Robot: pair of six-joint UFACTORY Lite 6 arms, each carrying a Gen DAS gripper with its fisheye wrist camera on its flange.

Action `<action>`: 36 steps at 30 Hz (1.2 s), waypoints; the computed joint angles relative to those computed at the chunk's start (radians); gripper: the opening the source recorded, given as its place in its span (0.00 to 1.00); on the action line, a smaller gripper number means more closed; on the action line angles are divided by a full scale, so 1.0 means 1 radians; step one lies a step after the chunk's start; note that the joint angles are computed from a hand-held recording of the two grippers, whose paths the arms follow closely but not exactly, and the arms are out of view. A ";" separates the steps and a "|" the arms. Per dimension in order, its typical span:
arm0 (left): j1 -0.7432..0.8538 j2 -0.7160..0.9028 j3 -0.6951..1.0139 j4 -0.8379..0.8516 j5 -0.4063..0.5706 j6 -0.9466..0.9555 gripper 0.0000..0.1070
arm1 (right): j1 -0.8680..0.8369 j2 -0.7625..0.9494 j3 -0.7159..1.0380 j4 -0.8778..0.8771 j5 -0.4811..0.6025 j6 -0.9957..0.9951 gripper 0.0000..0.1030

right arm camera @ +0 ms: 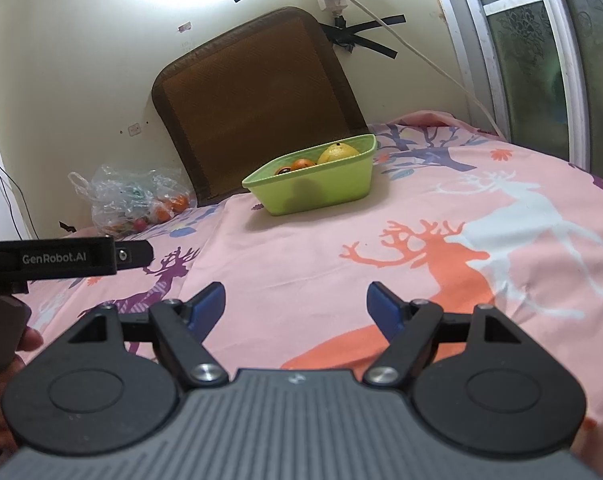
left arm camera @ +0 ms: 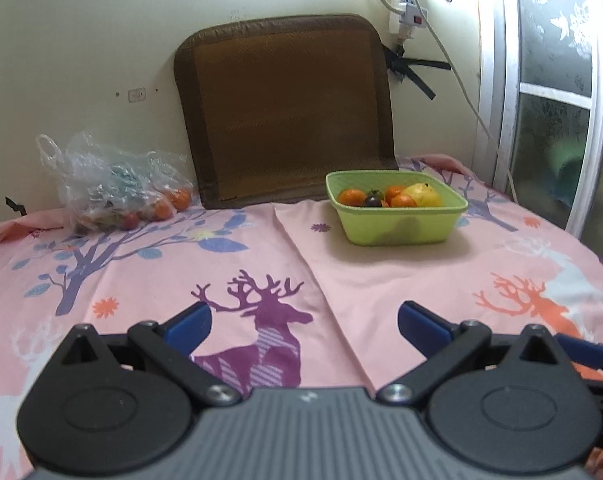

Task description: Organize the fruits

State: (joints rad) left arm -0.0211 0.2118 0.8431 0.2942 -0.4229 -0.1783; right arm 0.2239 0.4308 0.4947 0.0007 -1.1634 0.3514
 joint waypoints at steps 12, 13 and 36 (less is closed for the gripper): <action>-0.011 -0.012 -0.014 -0.193 -0.021 0.191 0.96 | -0.002 0.003 0.002 -0.004 -0.001 0.000 0.77; -0.010 -0.013 -0.015 -0.192 -0.022 0.193 0.96 | -0.001 0.003 0.002 -0.002 -0.001 0.000 0.77; -0.013 -0.027 -0.030 -0.255 -0.023 0.242 0.96 | -0.010 -0.014 -0.007 -0.024 0.013 0.010 0.77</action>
